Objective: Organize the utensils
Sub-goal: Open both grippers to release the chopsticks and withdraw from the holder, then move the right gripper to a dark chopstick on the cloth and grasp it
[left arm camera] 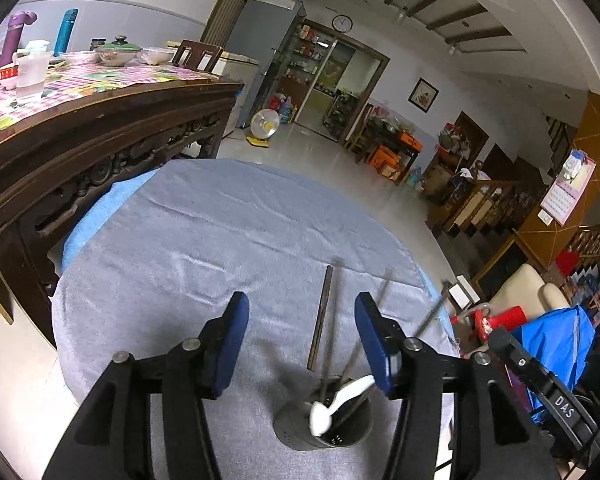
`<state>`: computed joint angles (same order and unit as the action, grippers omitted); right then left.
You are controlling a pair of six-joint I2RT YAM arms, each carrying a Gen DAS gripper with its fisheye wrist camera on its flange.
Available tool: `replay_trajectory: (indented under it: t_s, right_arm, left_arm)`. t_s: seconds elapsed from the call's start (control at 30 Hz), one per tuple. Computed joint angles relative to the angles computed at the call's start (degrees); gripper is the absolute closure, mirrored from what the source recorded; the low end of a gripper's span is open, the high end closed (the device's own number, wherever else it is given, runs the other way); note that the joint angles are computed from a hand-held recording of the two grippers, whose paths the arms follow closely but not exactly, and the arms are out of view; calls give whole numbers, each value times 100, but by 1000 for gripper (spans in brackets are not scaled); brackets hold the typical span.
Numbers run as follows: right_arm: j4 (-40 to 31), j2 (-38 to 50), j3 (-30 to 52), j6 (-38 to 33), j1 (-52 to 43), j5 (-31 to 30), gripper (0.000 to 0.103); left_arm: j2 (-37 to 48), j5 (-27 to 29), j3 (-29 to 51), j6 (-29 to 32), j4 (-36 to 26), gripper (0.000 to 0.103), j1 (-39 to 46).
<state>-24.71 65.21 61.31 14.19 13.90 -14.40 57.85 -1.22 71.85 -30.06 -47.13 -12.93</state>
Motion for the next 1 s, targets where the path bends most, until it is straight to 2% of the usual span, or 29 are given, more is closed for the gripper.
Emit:
replay_trajectory:
  t_s: [0.3, 0.53, 0.77, 1.0]
  right_arm:
    - [6, 2, -39, 31, -44, -43, 52]
    - [29, 45, -5, 100, -203, -243, 51]
    - [8, 286, 119, 175, -715, -685, 51]
    - [-180, 977, 320, 152, -1292, -1204, 51]
  left_arm:
    - [-45, 150, 80, 50, -12, 44, 72]
    - [21, 576, 363, 31, -106, 44, 476]
    - [197, 1296, 801, 100, -175, 41, 1246]
    - [668, 2119, 1070, 296, -351, 40, 2587]
